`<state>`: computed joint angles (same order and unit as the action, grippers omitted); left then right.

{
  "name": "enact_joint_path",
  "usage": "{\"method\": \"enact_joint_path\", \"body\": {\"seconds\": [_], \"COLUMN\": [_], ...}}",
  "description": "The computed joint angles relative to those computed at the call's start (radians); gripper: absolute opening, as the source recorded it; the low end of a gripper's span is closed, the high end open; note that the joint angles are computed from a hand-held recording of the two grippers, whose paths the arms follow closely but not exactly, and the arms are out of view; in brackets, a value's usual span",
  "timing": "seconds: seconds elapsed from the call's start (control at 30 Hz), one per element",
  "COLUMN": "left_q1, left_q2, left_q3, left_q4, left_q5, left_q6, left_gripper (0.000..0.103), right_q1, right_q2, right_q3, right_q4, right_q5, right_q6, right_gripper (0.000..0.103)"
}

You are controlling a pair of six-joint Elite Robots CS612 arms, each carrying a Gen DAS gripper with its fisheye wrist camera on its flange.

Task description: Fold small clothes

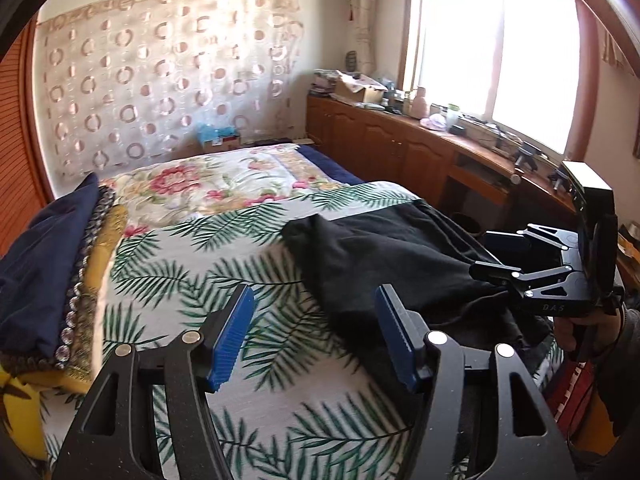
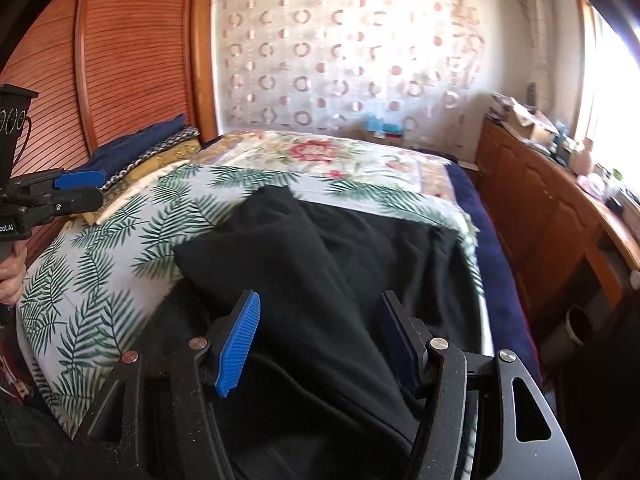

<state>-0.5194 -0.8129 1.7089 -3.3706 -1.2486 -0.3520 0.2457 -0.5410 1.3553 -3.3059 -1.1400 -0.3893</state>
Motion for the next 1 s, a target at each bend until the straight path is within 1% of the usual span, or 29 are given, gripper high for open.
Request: {"method": "enact_joint_path", "body": {"seconds": [0.2,0.5,0.67,0.87,1.0], "left_q1": [0.008,0.017,0.022,0.025,0.025], "left_q2": [-0.003,-0.008,-0.007,-0.002,-0.002], "left_q3": [0.016,0.036,0.045,0.048,0.050], "left_q4": [-0.007,-0.013,-0.015,-0.010,-0.009], "left_q5": [0.015,0.023,0.023,0.012,0.007], "left_q6": [-0.019,-0.037,-0.054,-0.067,-0.065], "left_gripper": [0.064,0.064,0.064,0.064,0.064], "right_q1": [0.015,0.025,0.045,0.070,0.084], "right_q2": [0.008,0.019,0.037,0.059,0.084], "right_q3": [-0.034,-0.092,-0.142,-0.209,-0.259], "right_q4": [0.050,0.172,0.244,0.392,0.463], "right_q5": [0.015,0.032,0.018,0.011,-0.030], "right_q6": [-0.059,-0.130,-0.163,-0.258,-0.295], "right_gripper": [0.063,0.063,0.063,0.063,0.063]}}
